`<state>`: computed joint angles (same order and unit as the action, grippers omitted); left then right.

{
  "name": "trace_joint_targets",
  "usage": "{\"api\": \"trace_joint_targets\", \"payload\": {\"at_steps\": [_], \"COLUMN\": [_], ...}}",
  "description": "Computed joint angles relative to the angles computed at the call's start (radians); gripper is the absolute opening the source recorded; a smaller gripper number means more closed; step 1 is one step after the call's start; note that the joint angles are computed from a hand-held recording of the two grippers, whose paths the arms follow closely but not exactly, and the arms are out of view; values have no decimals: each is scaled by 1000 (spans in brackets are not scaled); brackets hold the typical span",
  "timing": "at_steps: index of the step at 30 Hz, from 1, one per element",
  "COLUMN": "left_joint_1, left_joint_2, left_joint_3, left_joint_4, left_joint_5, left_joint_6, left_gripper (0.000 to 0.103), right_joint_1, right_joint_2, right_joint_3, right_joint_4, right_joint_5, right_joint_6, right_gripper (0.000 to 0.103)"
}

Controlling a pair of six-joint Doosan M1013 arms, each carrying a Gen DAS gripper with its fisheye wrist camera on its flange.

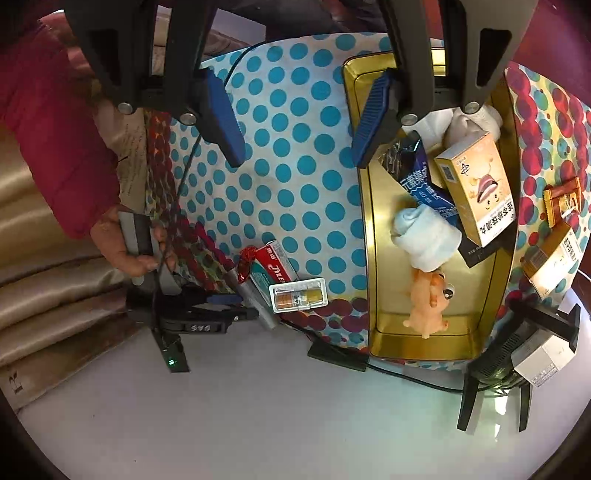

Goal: Organize objects
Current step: 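Grasp the grey cylinder with the right gripper, then carry the grey cylinder with the right gripper while the left gripper grasps the blister pack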

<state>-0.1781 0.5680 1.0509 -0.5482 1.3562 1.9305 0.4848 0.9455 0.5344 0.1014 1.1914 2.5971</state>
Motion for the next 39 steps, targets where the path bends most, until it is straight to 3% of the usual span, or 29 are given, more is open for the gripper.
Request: {"api": "trace_joint_targets", "payload": {"at_steps": [2,3,5,9,10,11,12,14,16,18,20,26,30,32,34,35,39], "left_joint_1": [-4,-5,-7,-10,-12,-14,-16,-20,-30,-40,-51,-88,-103,-122,-148,-154,-176], "left_joint_2": [-4,-3,-3,6,5,5,6,2,-13,-26,-40,12,106,171,206,228,334], "left_joint_3": [4,3,4,-7,-6,-6,-7,0,16,31,48,-21,-155,-253,-304,-339,-512], "left_joint_4": [8,6,-2,-22,-19,-15,-12,-3,22,49,64,102,88,143,223,231,272], "left_joint_5": [-17,-15,-12,27,30,32,38,25,-21,-69,-124,-133,-50,20,15,50,166], "left_joint_6": [-4,-1,-1,-16,-16,-17,-21,-28,-19,-1,43,100,147,178,258,283,353], "left_gripper": [61,61,61,62,62,63,67,67,67,67,67,67,68,68,68,68,68], "right_joint_1": [1,3,7,-6,-10,-12,-16,-16,-15,-5,2,20,42,56,74,82,112], "right_joint_2": [-14,2,63,94,85,52,42,41,64,134,146,-73,-210,-262,-303,-322,-347], "right_joint_3": [14,-22,-149,-172,-142,-76,-52,-53,-104,-251,-279,133,364,450,517,548,595], "right_joint_4": [8,3,-36,13,28,24,38,17,0,-40,-63,-98,-124,-126,-139,-135,-144], "right_joint_5": [-44,-13,131,197,182,116,98,122,196,337,382,141,-38,-110,-160,-189,-250], "right_joint_6": [-31,-46,-62,-69,-61,-55,-61,-66,-83,-110,-127,-19,109,162,211,229,303], "right_gripper": [59,63,69,67,69,64,63,43,34,32,30,29,28,28,28,28,28]}}
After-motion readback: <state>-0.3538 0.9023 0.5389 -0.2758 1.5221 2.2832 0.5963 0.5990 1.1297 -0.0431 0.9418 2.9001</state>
